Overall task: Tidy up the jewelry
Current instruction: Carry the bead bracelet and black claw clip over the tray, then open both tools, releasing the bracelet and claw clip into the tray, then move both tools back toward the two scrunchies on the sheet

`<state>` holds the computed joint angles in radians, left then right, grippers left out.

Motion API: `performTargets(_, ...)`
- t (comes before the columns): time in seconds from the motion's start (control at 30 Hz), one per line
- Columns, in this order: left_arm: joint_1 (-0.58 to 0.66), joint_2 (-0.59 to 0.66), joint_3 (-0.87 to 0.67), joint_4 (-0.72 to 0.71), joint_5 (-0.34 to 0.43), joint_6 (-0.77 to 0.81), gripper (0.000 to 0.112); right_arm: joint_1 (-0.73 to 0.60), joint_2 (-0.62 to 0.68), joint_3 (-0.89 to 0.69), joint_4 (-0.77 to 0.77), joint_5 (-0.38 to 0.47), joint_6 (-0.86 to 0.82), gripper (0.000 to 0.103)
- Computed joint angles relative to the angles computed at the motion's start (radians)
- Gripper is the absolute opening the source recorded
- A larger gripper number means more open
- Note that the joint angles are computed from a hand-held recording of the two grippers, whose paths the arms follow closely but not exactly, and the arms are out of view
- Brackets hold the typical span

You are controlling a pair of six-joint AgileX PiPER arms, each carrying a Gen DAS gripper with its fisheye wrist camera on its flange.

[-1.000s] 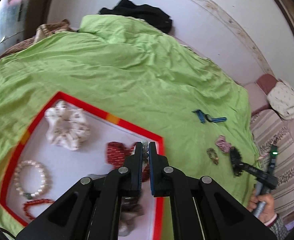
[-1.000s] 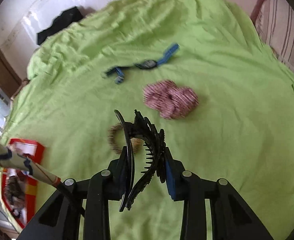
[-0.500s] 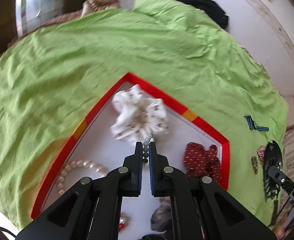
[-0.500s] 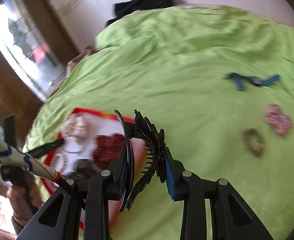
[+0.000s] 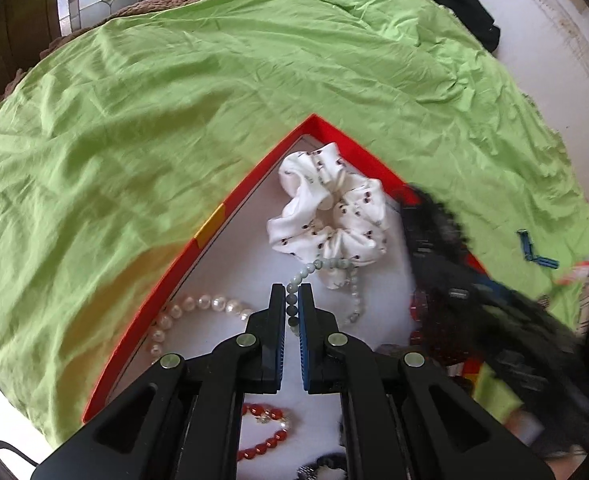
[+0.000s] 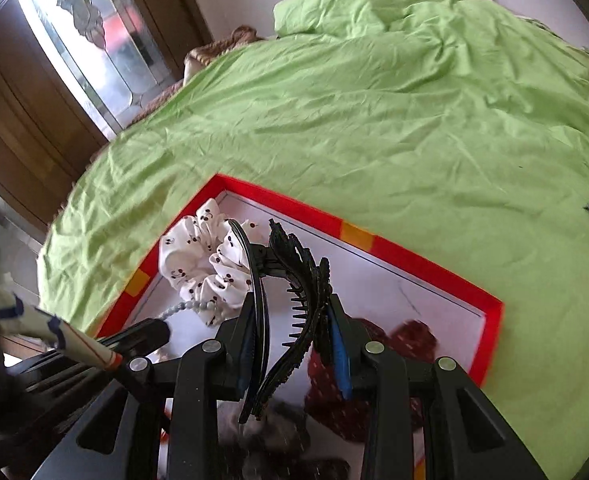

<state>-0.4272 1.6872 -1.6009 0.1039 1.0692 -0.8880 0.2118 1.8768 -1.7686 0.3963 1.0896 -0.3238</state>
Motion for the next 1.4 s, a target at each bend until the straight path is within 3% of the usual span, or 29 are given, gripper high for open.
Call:
performTargets(0.17, 0.004, -0.039, 0.019, -0.012, -0.042, -0.002, 0.008, 0.021, 0.047, -0.017, -0.023, -0.015, 0.024, 0.036)
performTargets(0.27, 0.002, -0.055, 0.033, 0.003, -0.063, -0.022, 0.022, 0.014, 0.052, -0.02, -0.007, -0.011, 0.025, 0.038)
performTargets(0.4, 0.0, -0.068, 0.044, 0.027, -0.082, -0.067, 0.027, -0.025, -0.004, 0.002, 0.036, -0.011, -0.012, 0.058)
performTargets(0.57, -0.027, -0.07, 0.036, 0.062, -0.088, -0.108, 0.028, -0.111, -0.122, 0.097, 0.054, -0.015, -0.088, 0.059)
performTargets(0.77, -0.133, -0.025, -0.049, 0.171, -0.039, -0.13, 0.031, -0.307, -0.311, 0.331, 0.107, -0.007, -0.269, 0.058)
performTargets(0.93, -0.257, 0.021, -0.13, 0.281, -0.02, -0.16, 0.034, -0.605, -0.398, 0.455, 0.156, 0.039, -0.446, 0.058)
performTargets(1.07, -0.374, 0.083, -0.233, 0.364, 0.016, -0.171, 0.038, -0.854, -0.337, 0.426, 0.16, 0.082, -0.532, 0.058)
performTargets(1.2, -0.479, 0.17, -0.36, 0.409, 0.07, -0.145, 0.044, -1.018, -0.219, 0.317, 0.171, 0.114, -0.554, 0.058)
performTargets(1.4, -0.554, 0.335, -0.572, 0.323, 0.1, -0.06, 0.045, -1.082, -0.017, 0.085, 0.178, 0.124, -0.485, 0.058)
